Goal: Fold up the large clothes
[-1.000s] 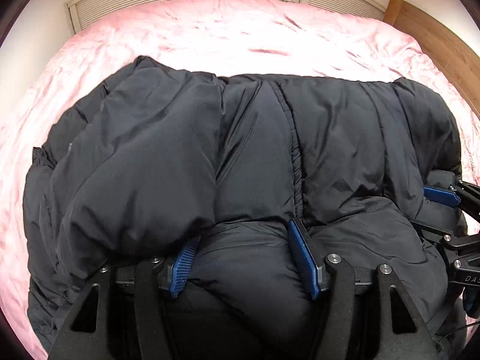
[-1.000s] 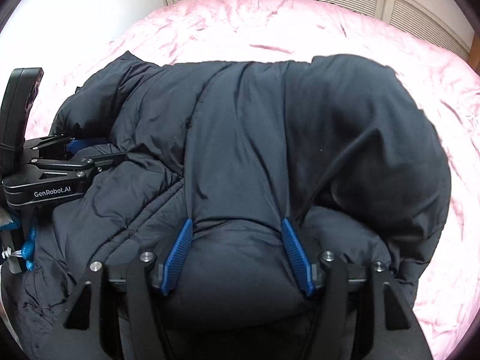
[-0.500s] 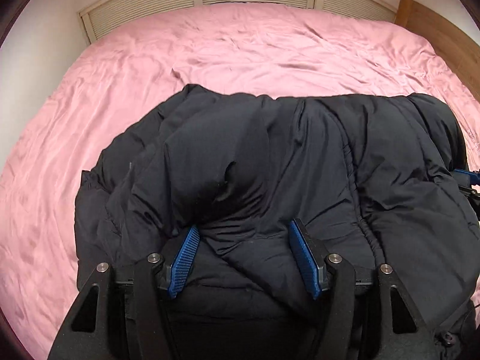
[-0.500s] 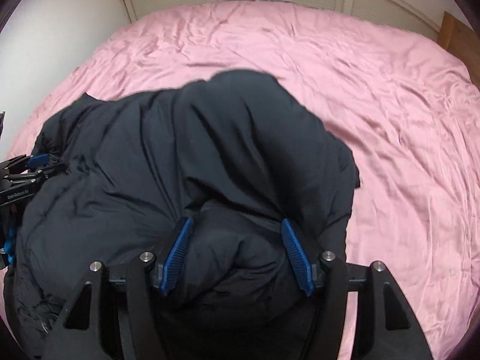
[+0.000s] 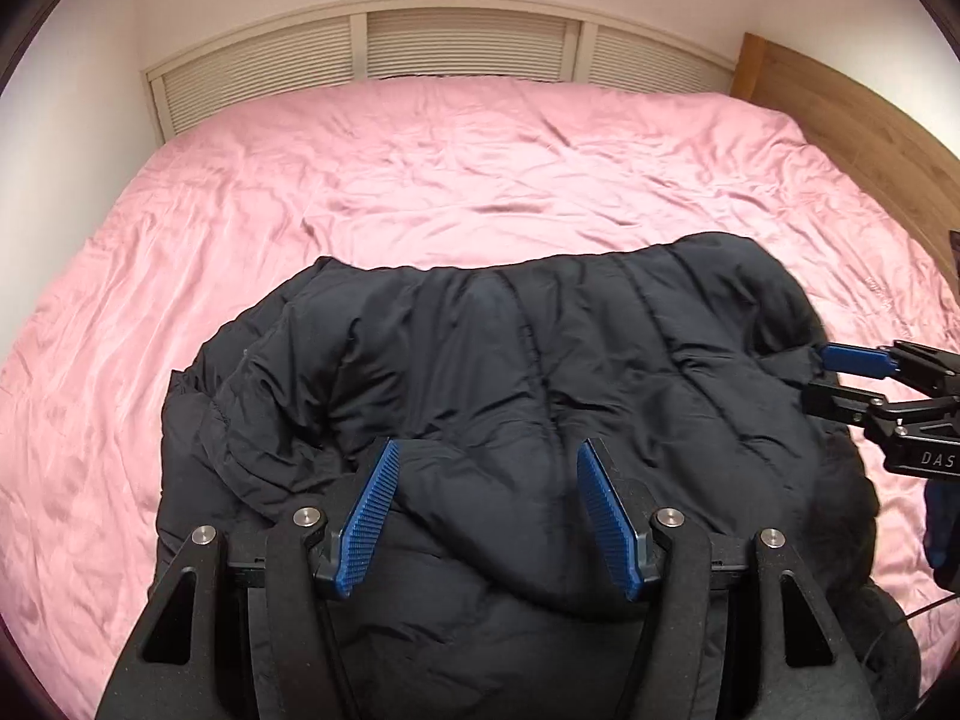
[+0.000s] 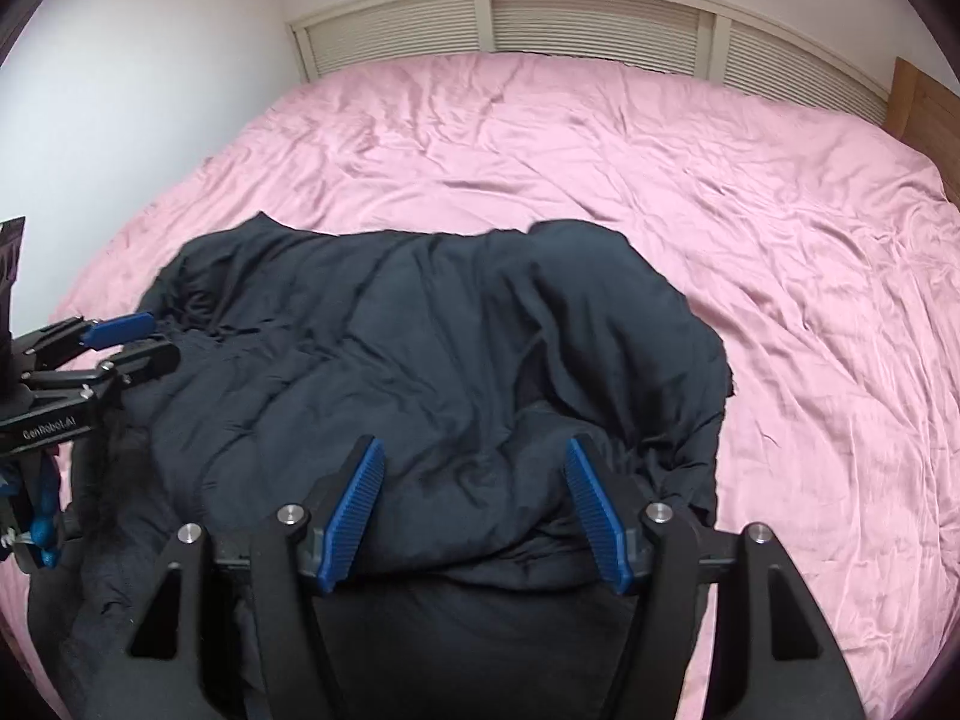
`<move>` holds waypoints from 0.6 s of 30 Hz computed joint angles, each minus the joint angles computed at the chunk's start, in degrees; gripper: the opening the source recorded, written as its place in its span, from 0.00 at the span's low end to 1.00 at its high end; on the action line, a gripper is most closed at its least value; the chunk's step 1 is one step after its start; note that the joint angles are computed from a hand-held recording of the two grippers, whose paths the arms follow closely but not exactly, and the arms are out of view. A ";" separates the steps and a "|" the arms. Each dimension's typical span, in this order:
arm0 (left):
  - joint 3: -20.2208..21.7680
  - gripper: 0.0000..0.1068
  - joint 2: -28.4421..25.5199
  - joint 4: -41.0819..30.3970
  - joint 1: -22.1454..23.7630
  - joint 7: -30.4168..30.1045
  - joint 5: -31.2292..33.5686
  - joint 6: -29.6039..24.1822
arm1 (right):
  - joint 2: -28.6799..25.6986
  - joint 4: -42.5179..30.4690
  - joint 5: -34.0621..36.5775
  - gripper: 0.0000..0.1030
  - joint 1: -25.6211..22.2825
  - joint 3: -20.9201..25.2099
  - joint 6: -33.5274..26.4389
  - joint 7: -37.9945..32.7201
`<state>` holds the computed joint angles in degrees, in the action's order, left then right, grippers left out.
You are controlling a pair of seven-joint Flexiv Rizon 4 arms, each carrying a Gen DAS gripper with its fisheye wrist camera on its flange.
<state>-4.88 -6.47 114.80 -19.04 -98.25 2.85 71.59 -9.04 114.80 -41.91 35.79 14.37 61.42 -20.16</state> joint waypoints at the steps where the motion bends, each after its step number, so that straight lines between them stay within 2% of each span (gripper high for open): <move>1: -0.74 0.57 0.31 0.83 -0.14 1.38 -1.61 0.56 | -0.08 -0.18 0.79 0.60 0.13 0.52 1.06 -0.80; 3: -2.16 0.57 0.18 2.63 -0.35 4.77 -5.75 1.48 | -0.69 -0.46 2.72 0.60 0.62 1.42 2.00 -2.83; 4: -2.17 0.57 -0.21 2.96 -0.86 4.54 -5.36 1.07 | -1.17 -0.63 3.83 0.60 0.96 1.79 1.66 -4.14; 6: -1.27 0.57 -1.19 3.38 -2.26 1.36 -1.57 1.07 | -2.31 -0.67 6.13 0.60 1.80 2.32 0.13 -5.92; 8: -0.27 0.58 -1.90 4.93 -3.12 -1.90 1.36 3.43 | -3.37 0.15 10.35 0.61 2.02 3.51 -0.25 -8.92; 9: -0.04 0.59 -2.15 5.74 -3.15 -2.75 1.61 4.77 | -3.72 1.04 10.27 0.61 2.40 3.09 -0.02 -8.96; 13: 3.53 0.67 -5.06 4.95 -5.73 -11.32 9.28 7.55 | -4.85 4.91 6.42 0.62 3.54 0.28 4.61 -4.97; 18: 6.33 0.71 -7.41 2.82 -8.15 -16.75 14.87 7.09 | -6.20 6.69 -1.23 0.63 5.33 -1.94 4.97 -0.12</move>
